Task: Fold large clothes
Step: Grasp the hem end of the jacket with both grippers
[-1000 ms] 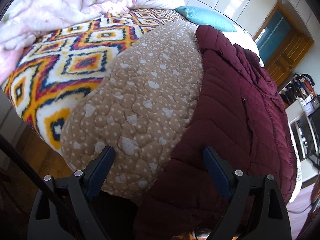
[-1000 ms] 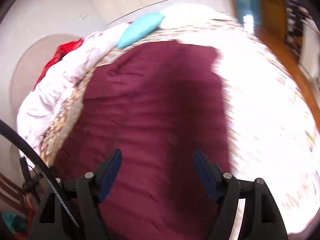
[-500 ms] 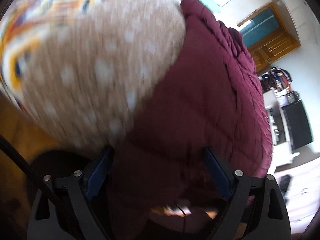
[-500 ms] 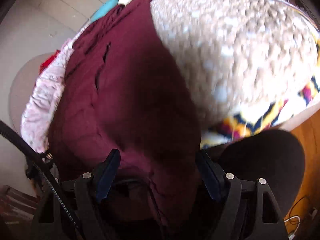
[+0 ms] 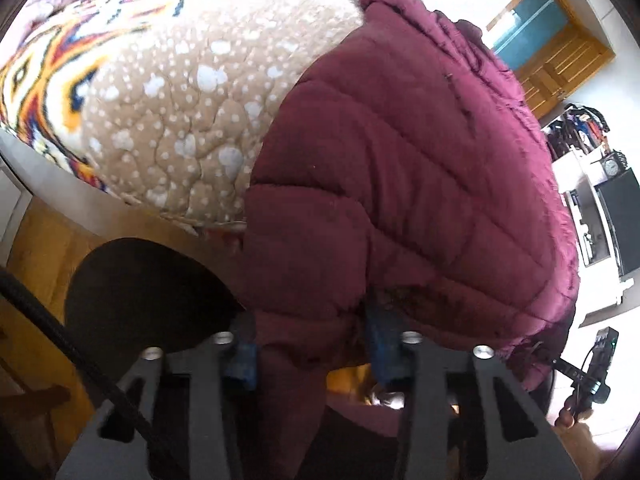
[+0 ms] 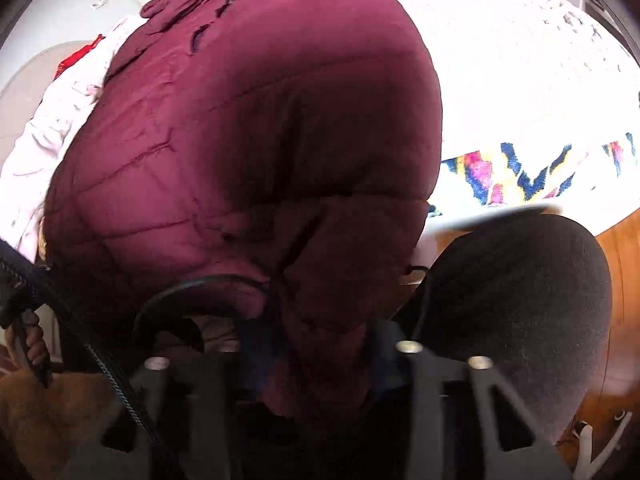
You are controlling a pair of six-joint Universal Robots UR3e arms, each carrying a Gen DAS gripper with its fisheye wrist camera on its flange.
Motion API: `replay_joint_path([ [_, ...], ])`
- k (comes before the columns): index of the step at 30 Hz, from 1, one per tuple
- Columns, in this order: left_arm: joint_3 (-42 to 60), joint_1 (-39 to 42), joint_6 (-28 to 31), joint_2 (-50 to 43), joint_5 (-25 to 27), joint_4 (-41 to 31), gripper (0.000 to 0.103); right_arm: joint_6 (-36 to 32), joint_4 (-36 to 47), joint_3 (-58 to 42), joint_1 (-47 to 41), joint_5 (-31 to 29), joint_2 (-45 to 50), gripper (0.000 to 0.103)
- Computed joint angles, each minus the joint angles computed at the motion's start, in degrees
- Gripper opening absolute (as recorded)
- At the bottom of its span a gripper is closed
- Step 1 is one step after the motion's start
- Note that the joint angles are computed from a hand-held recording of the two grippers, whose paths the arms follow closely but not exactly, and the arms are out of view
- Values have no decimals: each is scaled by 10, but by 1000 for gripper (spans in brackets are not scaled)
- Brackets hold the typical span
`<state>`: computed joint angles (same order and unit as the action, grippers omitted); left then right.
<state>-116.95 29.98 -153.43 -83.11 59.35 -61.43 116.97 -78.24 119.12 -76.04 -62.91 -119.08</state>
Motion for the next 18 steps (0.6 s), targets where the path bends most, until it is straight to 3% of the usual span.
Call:
replay_joint_path([
  [3,34,29,30,49,-33,-105,30,-75,132,-70,-40,20,-16,24],
  [7,129,61,66,83,-106,-226,28,-204,369,-255,-107,80,33,23],
  [11,223,31,18,54,-158,-199,27,-255,506,-452,-82,174,130,23],
  [14,317,-35,-83,-28,-131,-70,27,-178,446,-548,0,249,191,23],
  [17,489,-111,-175,-169,-74,-5,27,-12,289,-613,84,308,267,23],
  [18,549,-124,-189,-209,-57,-15,27,32,244,-626,99,316,284,23],
])
